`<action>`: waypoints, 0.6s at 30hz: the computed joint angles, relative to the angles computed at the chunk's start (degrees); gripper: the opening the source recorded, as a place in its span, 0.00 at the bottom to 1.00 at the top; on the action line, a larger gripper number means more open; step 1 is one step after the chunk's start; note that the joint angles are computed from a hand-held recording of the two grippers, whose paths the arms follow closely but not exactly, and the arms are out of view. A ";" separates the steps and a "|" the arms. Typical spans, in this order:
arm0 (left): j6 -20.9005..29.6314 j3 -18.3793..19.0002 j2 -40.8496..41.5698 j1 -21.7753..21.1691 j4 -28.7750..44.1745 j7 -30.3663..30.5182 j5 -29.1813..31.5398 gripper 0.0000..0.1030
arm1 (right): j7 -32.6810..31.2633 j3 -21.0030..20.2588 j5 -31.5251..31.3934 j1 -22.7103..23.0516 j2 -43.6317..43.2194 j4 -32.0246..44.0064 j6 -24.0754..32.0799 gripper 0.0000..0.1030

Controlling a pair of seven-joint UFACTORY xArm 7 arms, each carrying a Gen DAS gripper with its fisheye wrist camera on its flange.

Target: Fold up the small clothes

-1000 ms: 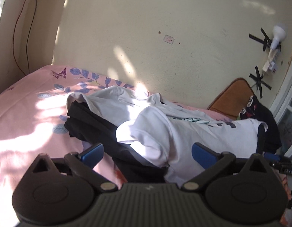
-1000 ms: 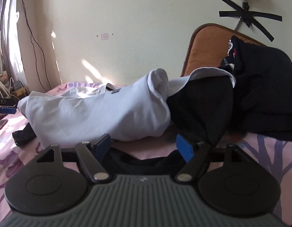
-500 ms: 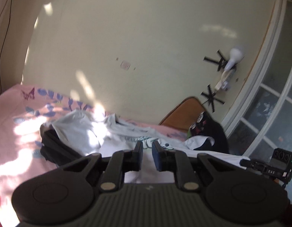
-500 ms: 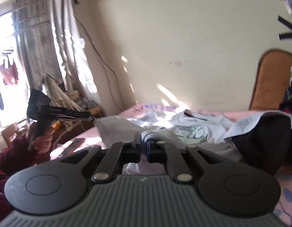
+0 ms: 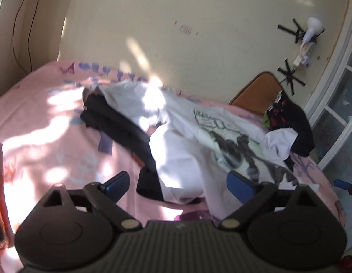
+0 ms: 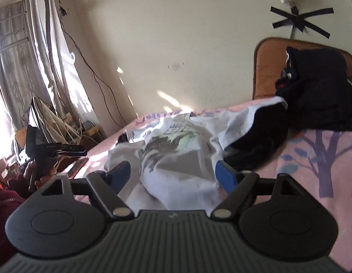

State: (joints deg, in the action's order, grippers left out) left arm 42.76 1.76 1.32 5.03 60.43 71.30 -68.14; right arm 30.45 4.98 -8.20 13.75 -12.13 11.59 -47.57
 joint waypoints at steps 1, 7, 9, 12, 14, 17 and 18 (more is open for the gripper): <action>0.05 -0.21 1.66 -0.23 0.79 -1.75 0.87 0.93 | 0.19 0.85 1.11 0.49 0.54 0.02 1.30 0.85; 4.39 -2.35 6.29 0.47 3.71 -5.24 3.91 0.26 | -11.13 11.50 18.84 2.91 4.70 2.24 10.43 0.68; 6.78 -2.31 5.72 1.20 5.01 -6.28 4.38 0.08 | -11.86 7.42 17.88 6.85 6.77 3.49 9.91 0.07; 14.10 -0.60 3.27 4.15 6.57 -6.11 -0.57 0.07 | -17.83 9.84 27.75 6.52 7.58 4.06 3.11 0.06; 18.19 1.21 0.31 5.94 6.65 -5.36 -4.49 0.07 | -20.62 9.69 34.86 7.04 7.67 4.96 -0.83 0.06; 17.74 3.62 -5.01 6.80 4.60 -3.42 -8.72 0.13 | -25.74 9.38 43.93 7.49 8.18 7.27 -3.27 0.23; 14.69 3.91 -6.74 6.41 3.57 -2.70 -9.34 0.32 | -30.94 10.04 49.68 8.00 9.40 9.29 -4.08 0.36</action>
State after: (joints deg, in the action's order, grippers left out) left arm 57.44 5.67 -5.42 11.44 64.01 68.60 -77.48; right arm -0.49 15.02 41.48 21.75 -2.73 20.88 -51.65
